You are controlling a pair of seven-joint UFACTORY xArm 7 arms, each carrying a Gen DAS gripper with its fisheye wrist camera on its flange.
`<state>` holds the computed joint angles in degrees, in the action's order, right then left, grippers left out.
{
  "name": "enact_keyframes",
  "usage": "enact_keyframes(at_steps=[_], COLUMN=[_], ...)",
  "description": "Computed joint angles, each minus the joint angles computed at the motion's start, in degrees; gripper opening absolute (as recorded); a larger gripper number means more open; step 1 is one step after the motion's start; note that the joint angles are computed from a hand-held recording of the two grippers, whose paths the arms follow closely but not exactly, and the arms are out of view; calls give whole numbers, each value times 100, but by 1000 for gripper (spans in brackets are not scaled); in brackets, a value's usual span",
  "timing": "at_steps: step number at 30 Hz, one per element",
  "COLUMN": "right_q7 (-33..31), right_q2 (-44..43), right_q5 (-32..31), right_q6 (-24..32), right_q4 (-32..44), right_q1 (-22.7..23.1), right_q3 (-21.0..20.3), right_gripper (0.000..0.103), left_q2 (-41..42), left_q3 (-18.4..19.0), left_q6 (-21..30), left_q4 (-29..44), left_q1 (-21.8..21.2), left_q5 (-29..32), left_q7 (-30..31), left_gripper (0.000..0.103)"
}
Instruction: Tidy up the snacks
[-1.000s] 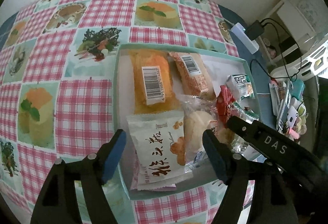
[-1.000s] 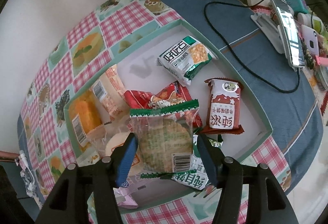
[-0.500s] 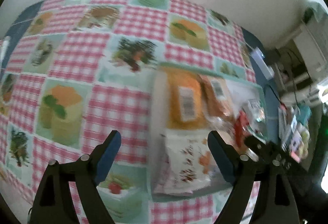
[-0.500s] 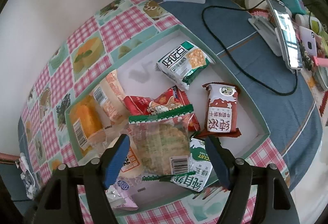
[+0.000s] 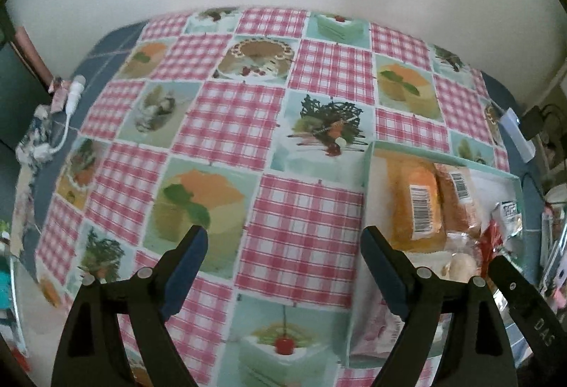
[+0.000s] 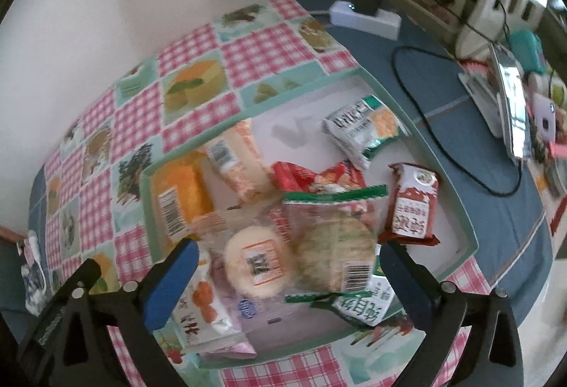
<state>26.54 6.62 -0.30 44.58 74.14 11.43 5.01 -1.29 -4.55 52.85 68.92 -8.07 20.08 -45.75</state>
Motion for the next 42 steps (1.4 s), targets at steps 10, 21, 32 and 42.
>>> enact_keyframes(at_steps=[10,21,32,42], right_q7=[272,437,401,579], right_q2=[-603,-1194,-1658,-1956], right_q5=[-761,-1282,-1457,-1708], right_q6=[-551,-811,-865,-958], right_q4=[-589,-1243,-1781,-2058], right_q1=[245,318,320,257], right_q3=[147,366,544,677], right_gripper=[103,103,103,103], left_q2=[-471,-1174,-1779,-2126], left_q3=[-87,-243,-435,-524], left_q6=[396,685,530,395], left_q4=[-268,-879,-1528,-1845], left_q1=[58,190,280,353], left_q5=[365,399,558,491], left_q7=[-224,-156,-6,91], left_gripper=[88,88,88,88])
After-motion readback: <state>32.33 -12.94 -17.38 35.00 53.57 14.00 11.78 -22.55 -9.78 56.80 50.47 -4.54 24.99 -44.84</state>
